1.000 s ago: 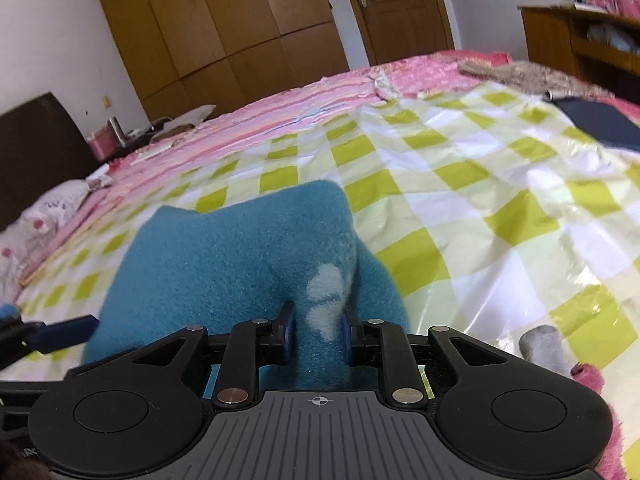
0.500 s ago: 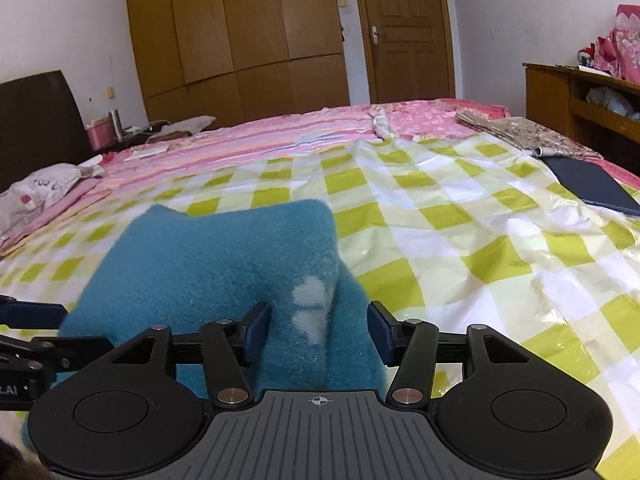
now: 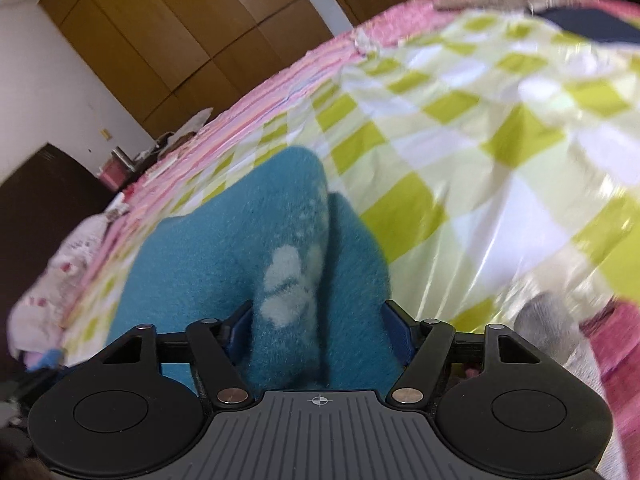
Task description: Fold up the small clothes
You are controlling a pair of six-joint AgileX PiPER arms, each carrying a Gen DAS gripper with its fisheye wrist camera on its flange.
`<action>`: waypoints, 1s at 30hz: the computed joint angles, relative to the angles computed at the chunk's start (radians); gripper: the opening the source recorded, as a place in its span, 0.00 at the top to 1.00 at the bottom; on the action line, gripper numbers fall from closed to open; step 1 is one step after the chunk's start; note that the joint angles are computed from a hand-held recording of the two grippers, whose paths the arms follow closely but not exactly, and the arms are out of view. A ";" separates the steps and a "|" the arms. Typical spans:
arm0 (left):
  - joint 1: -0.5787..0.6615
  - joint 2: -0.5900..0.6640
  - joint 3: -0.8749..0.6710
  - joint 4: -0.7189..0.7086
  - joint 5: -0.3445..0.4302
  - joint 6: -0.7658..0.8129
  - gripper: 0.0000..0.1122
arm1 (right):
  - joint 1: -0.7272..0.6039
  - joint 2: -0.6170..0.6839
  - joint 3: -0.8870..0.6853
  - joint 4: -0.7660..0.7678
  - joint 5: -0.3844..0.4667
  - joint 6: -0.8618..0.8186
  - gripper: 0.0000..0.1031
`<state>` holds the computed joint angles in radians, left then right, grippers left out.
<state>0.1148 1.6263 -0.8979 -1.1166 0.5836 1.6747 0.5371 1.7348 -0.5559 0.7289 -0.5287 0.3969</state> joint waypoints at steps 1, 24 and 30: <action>0.010 0.006 -0.013 0.019 0.016 -0.018 0.22 | -0.005 0.008 -0.005 -0.050 0.004 0.051 0.37; 0.095 -0.013 0.002 0.011 -0.037 0.066 0.23 | 0.146 0.090 -0.242 0.449 0.010 -0.543 0.40; 0.111 -0.012 -0.005 0.024 -0.016 0.053 0.23 | 0.209 0.084 -0.290 0.703 -0.067 -0.828 0.41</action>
<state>0.2259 1.6145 -0.9025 -1.0924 0.5679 1.7274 0.7464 1.8187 -0.8462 1.4317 -0.5961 -0.4309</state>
